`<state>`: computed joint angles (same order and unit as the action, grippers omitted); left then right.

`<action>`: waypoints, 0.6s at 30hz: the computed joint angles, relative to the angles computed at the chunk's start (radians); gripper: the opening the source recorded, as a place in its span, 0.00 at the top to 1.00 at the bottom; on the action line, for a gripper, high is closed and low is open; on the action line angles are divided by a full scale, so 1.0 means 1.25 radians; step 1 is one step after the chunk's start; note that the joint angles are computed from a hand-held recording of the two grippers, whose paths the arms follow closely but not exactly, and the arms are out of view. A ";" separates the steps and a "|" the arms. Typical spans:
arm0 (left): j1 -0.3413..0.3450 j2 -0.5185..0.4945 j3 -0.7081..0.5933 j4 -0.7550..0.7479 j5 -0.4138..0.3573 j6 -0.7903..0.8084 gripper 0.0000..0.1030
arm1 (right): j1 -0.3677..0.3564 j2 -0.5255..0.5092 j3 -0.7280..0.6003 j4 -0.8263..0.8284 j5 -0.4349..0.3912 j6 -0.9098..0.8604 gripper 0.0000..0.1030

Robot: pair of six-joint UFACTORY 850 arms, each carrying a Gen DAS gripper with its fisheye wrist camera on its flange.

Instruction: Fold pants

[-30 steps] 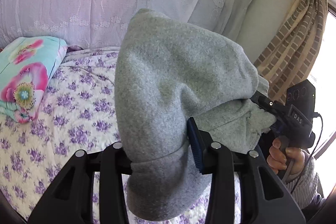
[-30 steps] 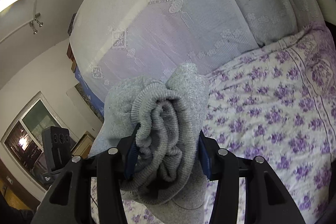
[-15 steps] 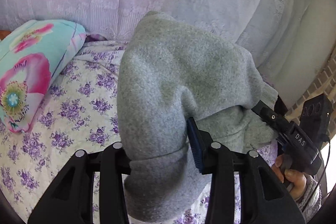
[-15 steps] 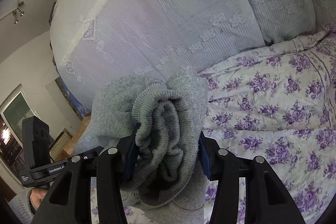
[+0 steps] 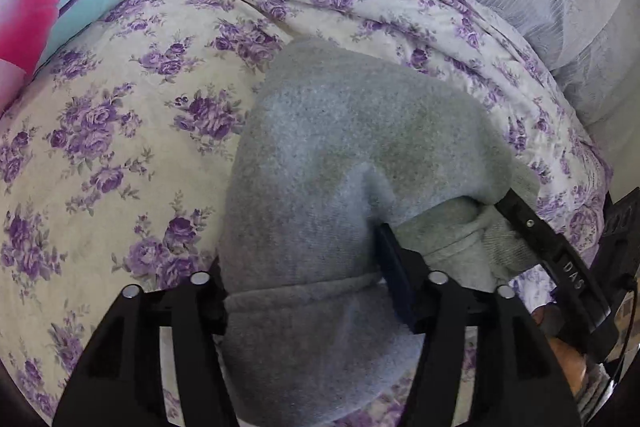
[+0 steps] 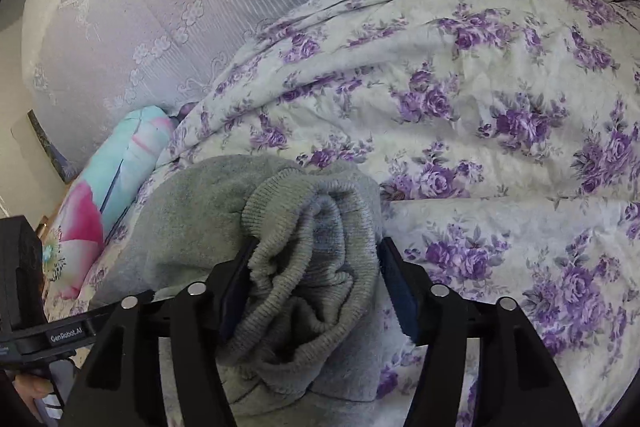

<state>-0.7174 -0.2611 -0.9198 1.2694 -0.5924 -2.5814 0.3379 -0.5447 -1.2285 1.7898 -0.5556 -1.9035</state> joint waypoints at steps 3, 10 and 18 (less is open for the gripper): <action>0.004 -0.008 0.005 -0.007 -0.019 0.018 0.15 | 0.001 -0.005 -0.007 -0.005 0.010 0.004 0.26; -0.080 0.085 0.060 0.039 -0.206 -0.052 0.34 | -0.035 0.151 0.148 0.209 -0.112 -0.271 0.53; -0.030 -0.023 -0.049 -0.098 -0.047 0.294 0.38 | 0.020 0.081 0.071 -0.021 0.069 -0.059 0.81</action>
